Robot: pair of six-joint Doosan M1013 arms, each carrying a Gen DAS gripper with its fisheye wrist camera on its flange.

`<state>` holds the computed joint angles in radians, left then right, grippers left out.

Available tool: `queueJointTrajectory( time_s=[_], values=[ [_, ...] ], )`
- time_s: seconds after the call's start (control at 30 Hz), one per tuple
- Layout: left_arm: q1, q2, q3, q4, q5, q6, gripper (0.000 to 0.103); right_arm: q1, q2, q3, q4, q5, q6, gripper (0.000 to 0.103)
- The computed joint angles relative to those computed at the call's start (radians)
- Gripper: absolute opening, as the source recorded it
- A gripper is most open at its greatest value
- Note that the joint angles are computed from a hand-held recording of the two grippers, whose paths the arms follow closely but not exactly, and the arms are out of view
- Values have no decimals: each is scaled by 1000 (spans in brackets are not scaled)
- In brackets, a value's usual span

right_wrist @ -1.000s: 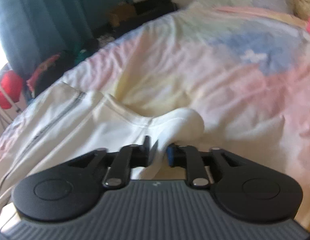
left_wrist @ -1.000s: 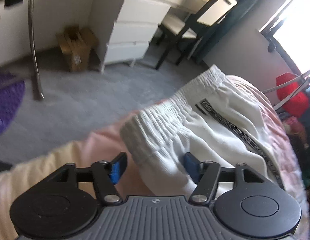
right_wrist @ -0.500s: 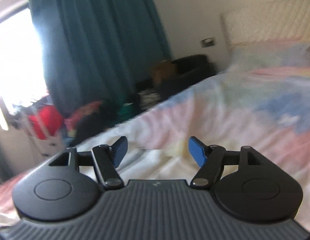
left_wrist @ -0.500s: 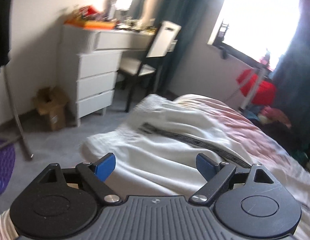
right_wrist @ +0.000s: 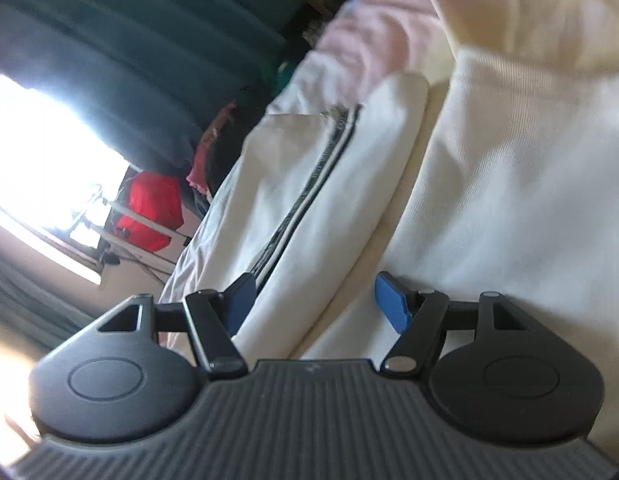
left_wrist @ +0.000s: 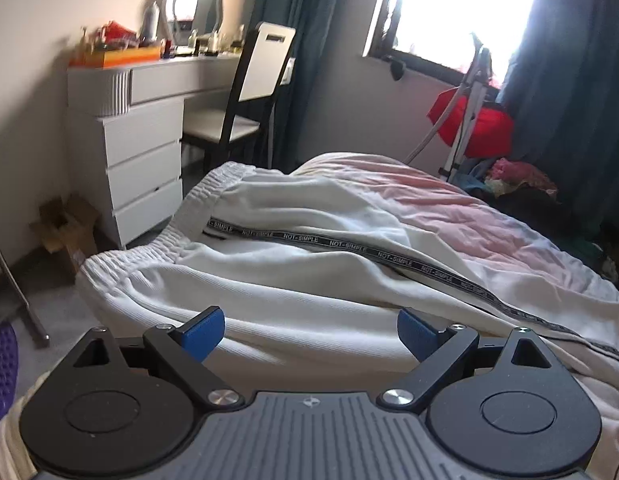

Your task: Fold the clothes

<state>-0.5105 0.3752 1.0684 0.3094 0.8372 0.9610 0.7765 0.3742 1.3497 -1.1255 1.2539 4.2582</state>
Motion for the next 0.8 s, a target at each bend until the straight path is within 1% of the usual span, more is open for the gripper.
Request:
queueJointTrajectory(
  time_s=[0.1,0.2,0.23,0.27,0.33,0.37,0.4,0.43,0.53,0.6,0.67,0.77,0.8],
  values=[
    [-7,18,-17,34,15,4,95,-24,4,8,-20,-8,40,65],
    [-3,24,-24,13,33,35,95,-49,4,16,-34,-8,106,54],
    [-2,29,-28,8,39,38,95,-57,2,23,-45,-10,138,44],
    [-2,33,-32,3,44,41,95,-63,1,28,-48,-11,160,32],
    [-2,45,-46,-1,59,48,95,-71,0,36,-45,-9,181,17],
    [-2,51,-52,-2,66,51,95,-71,-1,39,-50,-7,182,12],
    [-2,57,-59,-5,71,51,95,-70,-2,42,-56,-5,182,11],
    [-3,62,-67,-6,76,50,95,-66,4,31,-60,22,159,10],
    [-7,70,-78,8,75,57,95,-43,40,-48,-82,171,29,9],
    [-11,68,-74,26,66,67,95,-31,62,-100,-87,254,-49,8],
    [-7,61,-66,20,61,71,95,-33,69,-120,-64,298,-77,8],
    [0,50,-51,10,52,70,95,-28,66,-115,1,347,-85,8],
    [1,48,-49,7,52,75,95,-27,59,-104,17,341,-79,8]
  ],
)
